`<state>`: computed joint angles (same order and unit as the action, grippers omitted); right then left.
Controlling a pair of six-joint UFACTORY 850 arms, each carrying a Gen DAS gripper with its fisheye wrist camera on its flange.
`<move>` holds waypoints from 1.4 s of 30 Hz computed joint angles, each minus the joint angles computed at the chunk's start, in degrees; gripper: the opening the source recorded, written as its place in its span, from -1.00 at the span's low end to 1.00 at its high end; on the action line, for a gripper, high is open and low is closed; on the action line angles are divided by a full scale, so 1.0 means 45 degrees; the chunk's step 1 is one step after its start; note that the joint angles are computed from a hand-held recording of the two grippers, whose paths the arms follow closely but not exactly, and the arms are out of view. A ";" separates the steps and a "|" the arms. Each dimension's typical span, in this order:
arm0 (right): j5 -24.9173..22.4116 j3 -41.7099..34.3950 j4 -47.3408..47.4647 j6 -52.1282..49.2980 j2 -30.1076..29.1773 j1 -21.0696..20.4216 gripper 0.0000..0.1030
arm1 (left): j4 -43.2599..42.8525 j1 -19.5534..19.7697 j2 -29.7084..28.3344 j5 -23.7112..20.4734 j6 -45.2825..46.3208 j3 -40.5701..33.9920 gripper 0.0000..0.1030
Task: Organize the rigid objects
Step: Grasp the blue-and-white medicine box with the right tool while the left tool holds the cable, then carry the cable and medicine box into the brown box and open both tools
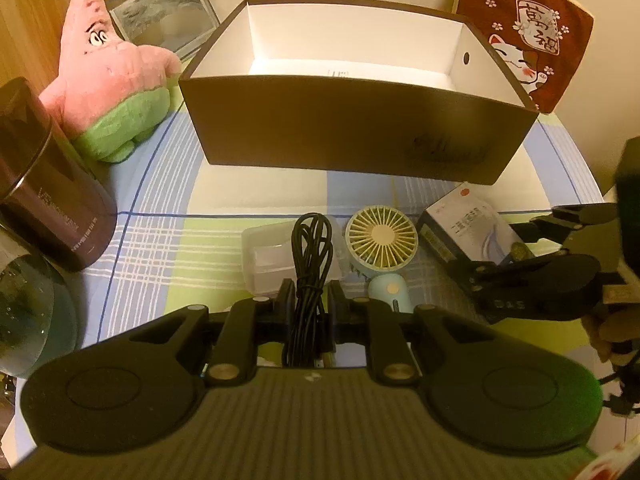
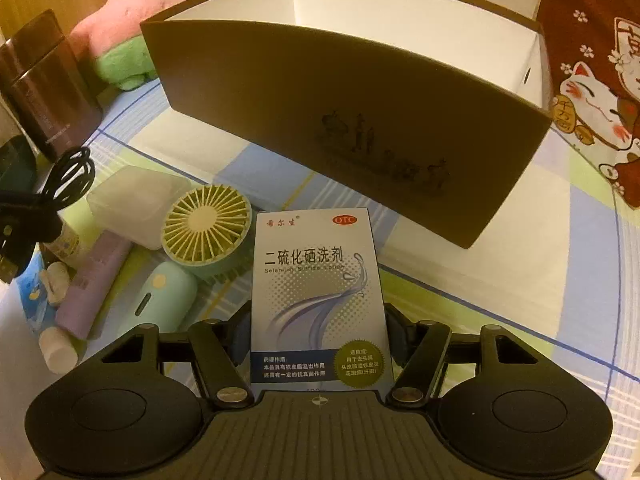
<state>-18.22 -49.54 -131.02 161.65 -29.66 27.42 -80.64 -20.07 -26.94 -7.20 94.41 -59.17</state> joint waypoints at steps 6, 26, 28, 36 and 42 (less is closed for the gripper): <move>-0.0080 0.0958 -0.1267 0.1617 0.1460 0.0106 0.24 | 0.0262 0.0063 0.0175 -0.0320 0.0091 -0.0253 -0.70; -0.0975 -0.0270 0.2202 -0.0898 0.3164 -0.0726 0.24 | 0.4143 0.0008 -0.2386 -0.1852 -0.2138 -0.5816 -0.70; -0.1018 -0.0620 0.2654 -0.1347 0.2934 -0.0943 0.24 | 0.5287 -0.0047 -0.2919 -0.1951 -0.3279 -0.6695 -0.70; -0.0753 -0.2262 0.4174 -0.2951 0.1500 -0.1875 0.24 | 0.9258 -0.0222 -0.4953 -0.2600 -0.7077 -0.9780 -0.70; -0.0473 -0.3664 0.6378 -0.5444 0.0126 -0.2387 0.24 | 1.1940 -0.0438 -0.6491 -0.3206 -0.9731 -1.1805 -0.70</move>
<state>-20.35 -66.03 -102.32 137.16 -29.09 16.68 -26.91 -22.04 -56.14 -21.62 50.62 -112.29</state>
